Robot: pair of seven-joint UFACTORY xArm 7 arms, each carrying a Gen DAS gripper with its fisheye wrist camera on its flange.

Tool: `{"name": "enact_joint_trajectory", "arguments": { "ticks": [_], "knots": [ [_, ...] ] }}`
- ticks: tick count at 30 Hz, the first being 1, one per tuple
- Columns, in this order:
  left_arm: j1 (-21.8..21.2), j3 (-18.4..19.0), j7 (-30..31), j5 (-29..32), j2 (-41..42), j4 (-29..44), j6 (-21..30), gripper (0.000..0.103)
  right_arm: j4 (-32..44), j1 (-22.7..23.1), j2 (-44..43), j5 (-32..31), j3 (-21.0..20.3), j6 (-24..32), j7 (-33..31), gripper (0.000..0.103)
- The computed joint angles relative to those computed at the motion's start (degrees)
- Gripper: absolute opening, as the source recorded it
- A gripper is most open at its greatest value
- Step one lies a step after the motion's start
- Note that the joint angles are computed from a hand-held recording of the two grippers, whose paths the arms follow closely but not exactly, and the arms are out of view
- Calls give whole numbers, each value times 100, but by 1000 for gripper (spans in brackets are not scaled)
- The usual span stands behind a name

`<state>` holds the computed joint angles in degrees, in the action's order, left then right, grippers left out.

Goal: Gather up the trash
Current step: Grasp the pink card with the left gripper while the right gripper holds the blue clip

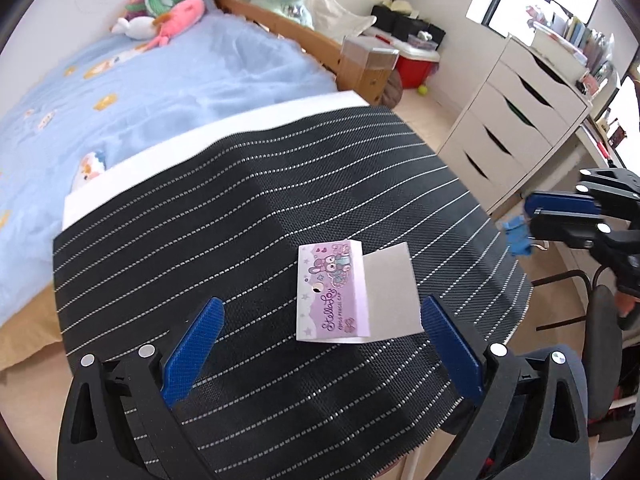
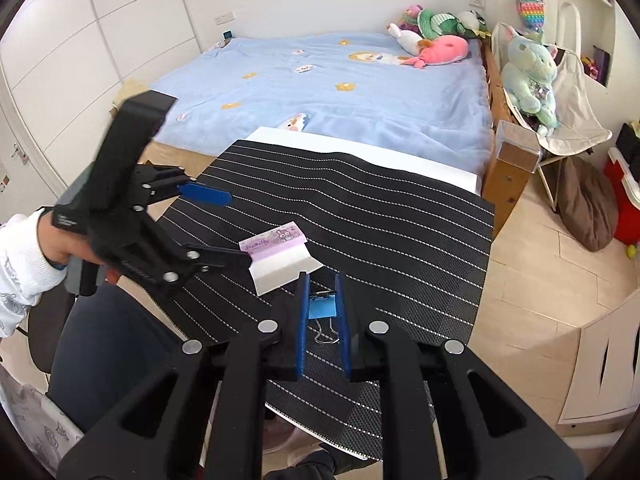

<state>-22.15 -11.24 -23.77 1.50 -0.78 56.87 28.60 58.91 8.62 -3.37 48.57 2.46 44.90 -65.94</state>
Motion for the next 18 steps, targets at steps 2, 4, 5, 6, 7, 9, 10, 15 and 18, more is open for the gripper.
{"name": "enact_joint_trajectory", "arguments": {
  "ticks": [2,4,5,6,7,9,10,15,18],
  "knots": [
    [-7,2,124,-153,94,56,37,86,-6,-7,-1,8,-4,8,0,12],
    [-9,9,142,-167,176,99,77,80,-24,-10,-6,18,-6,7,-3,12],
    [-10,11,155,-190,210,112,79,80,-34,-12,-6,30,-8,6,-8,12],
    [-11,13,164,-218,232,109,74,77,-43,-13,-5,41,-8,5,-14,12],
    [-15,13,167,-243,244,105,78,73,-50,-11,-10,45,-5,4,-12,12],
    [-16,13,199,-331,276,93,62,69,-59,-6,-1,47,0,-10,-13,12],
    [-10,16,247,-393,308,114,63,63,-66,-5,5,51,2,-21,-22,12],
    [-16,22,238,-415,331,77,42,42,-74,-4,22,55,13,-41,-21,12],
    [-18,27,212,-378,300,35,-3,38,-82,-6,34,76,14,-47,-48,12]
  ]
}}
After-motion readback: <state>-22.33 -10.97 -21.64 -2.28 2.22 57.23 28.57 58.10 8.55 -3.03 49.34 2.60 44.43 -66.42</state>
